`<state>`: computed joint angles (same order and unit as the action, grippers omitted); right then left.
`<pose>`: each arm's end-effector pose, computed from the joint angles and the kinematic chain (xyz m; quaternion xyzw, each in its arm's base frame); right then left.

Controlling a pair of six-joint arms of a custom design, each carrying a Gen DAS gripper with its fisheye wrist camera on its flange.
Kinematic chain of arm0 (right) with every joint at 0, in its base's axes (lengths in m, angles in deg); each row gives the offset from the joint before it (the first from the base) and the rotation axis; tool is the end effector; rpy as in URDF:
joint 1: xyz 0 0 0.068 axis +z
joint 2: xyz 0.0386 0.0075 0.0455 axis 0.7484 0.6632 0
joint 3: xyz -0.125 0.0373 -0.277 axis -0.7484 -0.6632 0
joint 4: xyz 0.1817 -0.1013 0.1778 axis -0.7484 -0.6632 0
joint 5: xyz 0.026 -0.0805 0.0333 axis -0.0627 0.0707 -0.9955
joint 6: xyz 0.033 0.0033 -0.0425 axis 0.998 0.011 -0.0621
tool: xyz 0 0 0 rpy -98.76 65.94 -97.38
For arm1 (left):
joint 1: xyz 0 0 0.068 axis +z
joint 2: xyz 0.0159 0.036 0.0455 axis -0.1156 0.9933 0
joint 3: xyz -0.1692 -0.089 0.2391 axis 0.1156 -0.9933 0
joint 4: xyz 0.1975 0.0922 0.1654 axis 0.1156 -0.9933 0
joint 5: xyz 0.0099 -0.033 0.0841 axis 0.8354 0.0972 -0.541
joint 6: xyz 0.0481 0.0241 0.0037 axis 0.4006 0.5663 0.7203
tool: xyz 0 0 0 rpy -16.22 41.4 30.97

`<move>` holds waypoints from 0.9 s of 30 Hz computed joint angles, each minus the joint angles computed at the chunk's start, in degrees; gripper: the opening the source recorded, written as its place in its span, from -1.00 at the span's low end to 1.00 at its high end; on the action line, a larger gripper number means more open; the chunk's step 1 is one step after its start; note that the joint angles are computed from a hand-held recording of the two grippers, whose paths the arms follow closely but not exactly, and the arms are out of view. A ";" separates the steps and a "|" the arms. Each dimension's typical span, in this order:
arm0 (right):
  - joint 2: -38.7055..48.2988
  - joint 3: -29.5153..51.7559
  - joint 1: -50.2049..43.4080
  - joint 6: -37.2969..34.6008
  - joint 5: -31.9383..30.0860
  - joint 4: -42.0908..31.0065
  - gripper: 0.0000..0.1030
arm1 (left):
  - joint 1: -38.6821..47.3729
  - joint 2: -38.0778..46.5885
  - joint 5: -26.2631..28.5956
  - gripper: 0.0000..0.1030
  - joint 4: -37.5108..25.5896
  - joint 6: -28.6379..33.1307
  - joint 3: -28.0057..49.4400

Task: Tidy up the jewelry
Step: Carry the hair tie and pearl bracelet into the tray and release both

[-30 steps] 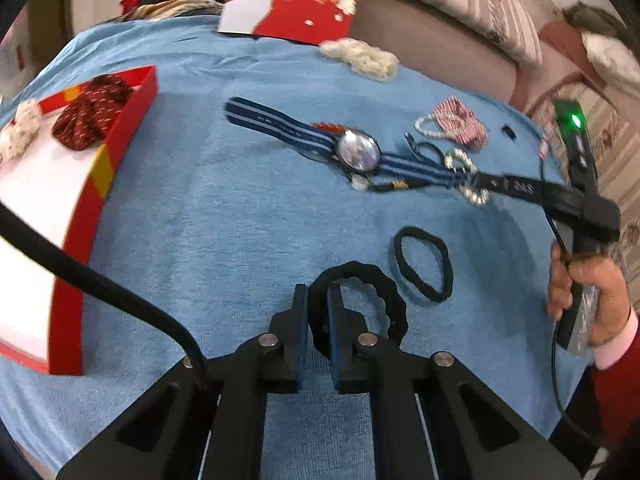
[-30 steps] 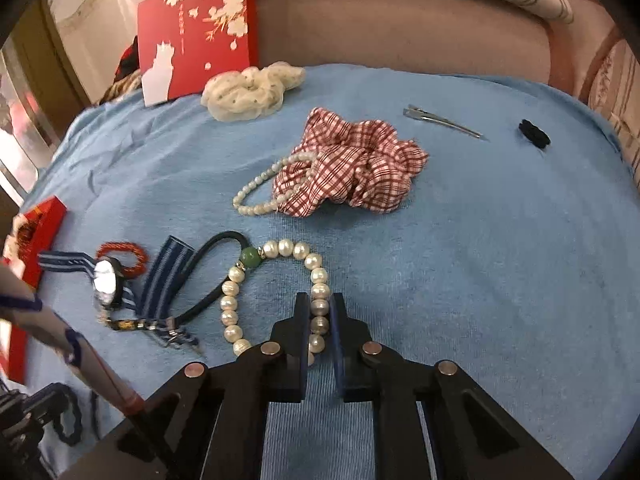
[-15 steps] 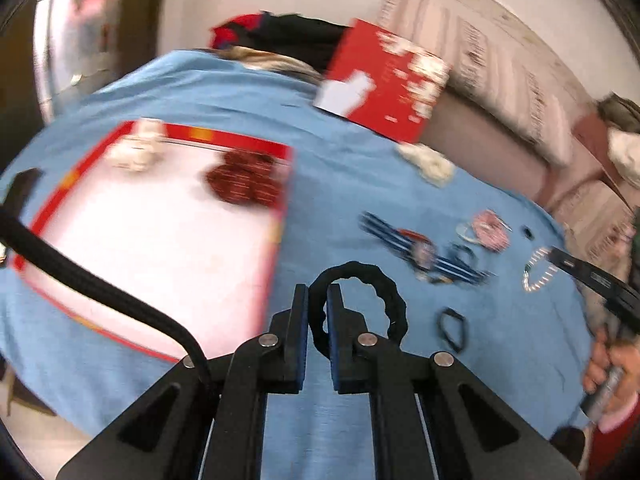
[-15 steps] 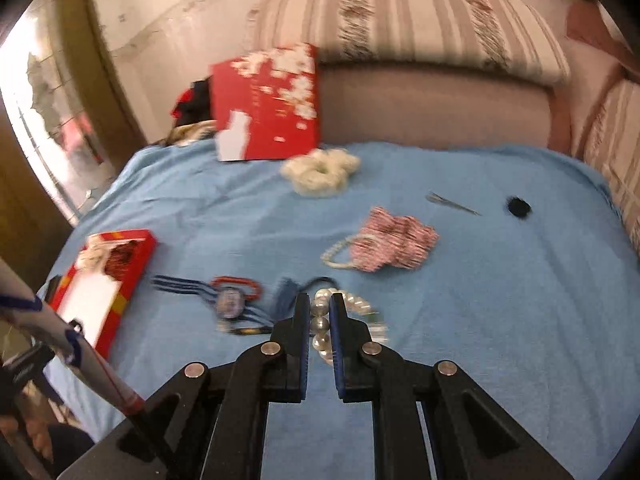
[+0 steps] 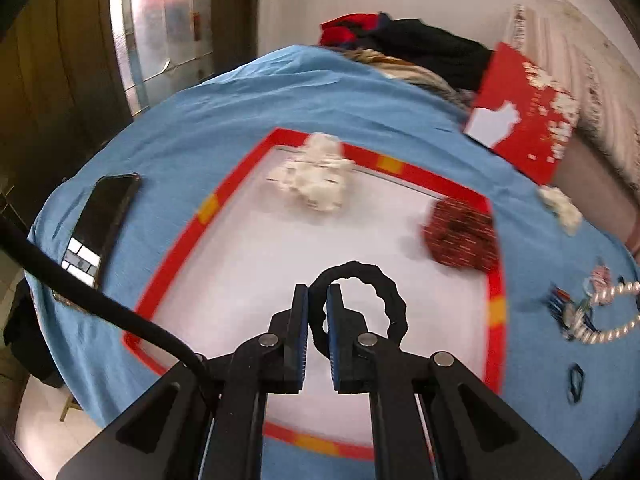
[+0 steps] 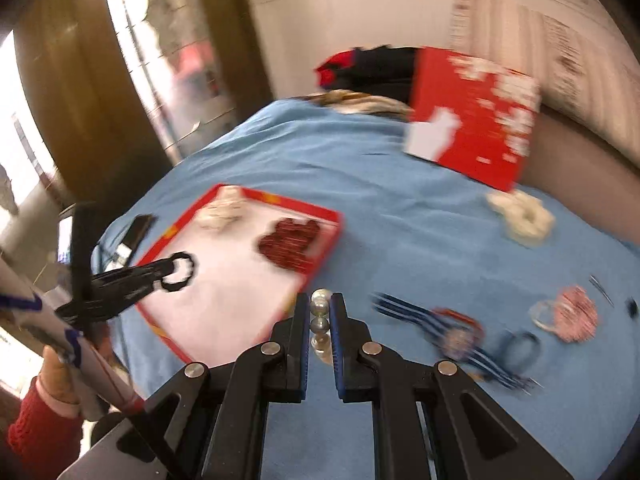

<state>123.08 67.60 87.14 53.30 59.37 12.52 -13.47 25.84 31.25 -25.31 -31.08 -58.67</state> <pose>0.1434 0.1065 0.2150 -0.0757 0.9284 0.1158 0.3449 0.2131 -0.0257 0.1293 -0.0250 0.9468 -0.0482 0.3172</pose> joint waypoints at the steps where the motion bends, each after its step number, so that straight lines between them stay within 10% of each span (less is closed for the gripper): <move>1: 5.50 1.67 2.00 0.65 0.03 3.30 -0.80 | 2.52 2.14 1.36 -0.84 0.86 1.31 0.86; 10: 37.57 16.29 6.62 2.29 -7.69 17.73 -0.80 | 16.84 12.87 9.60 -0.84 3.68 4.99 6.61; 22: 49.08 16.98 1.79 4.69 -11.51 23.42 -0.78 | 17.99 16.15 13.31 -0.82 6.68 4.82 7.07; 27: 48.25 16.26 1.04 3.83 -10.28 22.47 -0.70 | 16.86 14.94 11.63 -0.44 6.05 3.20 6.85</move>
<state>171.33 83.86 88.19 57.13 49.09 34.99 3.38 40.78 42.87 -19.26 -27.88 -51.82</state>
